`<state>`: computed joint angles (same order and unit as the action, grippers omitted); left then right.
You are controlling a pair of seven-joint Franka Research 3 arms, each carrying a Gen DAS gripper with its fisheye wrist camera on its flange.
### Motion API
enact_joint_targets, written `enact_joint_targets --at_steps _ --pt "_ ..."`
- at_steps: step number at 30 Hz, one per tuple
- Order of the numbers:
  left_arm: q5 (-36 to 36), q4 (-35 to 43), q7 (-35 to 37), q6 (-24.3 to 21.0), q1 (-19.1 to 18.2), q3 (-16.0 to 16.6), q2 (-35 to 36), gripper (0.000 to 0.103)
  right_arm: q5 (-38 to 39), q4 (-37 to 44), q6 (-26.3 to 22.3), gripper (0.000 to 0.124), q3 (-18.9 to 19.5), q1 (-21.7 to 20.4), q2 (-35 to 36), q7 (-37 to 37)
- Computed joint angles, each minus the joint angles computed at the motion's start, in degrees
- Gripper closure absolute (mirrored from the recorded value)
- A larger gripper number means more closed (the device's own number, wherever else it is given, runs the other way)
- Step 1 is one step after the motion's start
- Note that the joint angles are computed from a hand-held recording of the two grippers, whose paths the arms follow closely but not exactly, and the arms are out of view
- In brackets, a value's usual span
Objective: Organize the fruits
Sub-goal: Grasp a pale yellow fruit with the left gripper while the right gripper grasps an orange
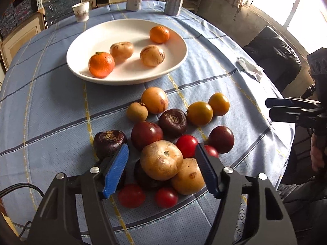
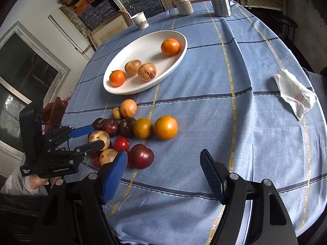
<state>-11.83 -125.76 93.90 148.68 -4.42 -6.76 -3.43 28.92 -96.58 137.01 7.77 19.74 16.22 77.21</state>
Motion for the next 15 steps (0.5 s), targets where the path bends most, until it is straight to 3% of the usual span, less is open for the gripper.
enact_joint_targets --at_steps 3,4,7,15 --pt "0.6 0.6 -1.1 -1.0 0.2 -0.1 0.8 0.040 -0.4 1.2 0.0 0.050 0.1 0.2 1.1 -0.8" --pt "0.4 0.7 -1.3 -1.2 0.3 -0.1 1.0 0.049 -0.9 1.7 0.5 0.049 0.1 0.4 1.6 -1.1" --pt "-3.3 0.9 0.7 -1.6 0.4 0.0 1.4 0.061 -2.9 4.3 0.2 0.050 0.1 1.1 4.1 -1.1" --pt "-3.1 -1.0 0.8 -0.2 0.4 0.0 -0.6 0.061 -1.4 11.6 -4.4 0.050 0.9 0.4 10.4 0.1"
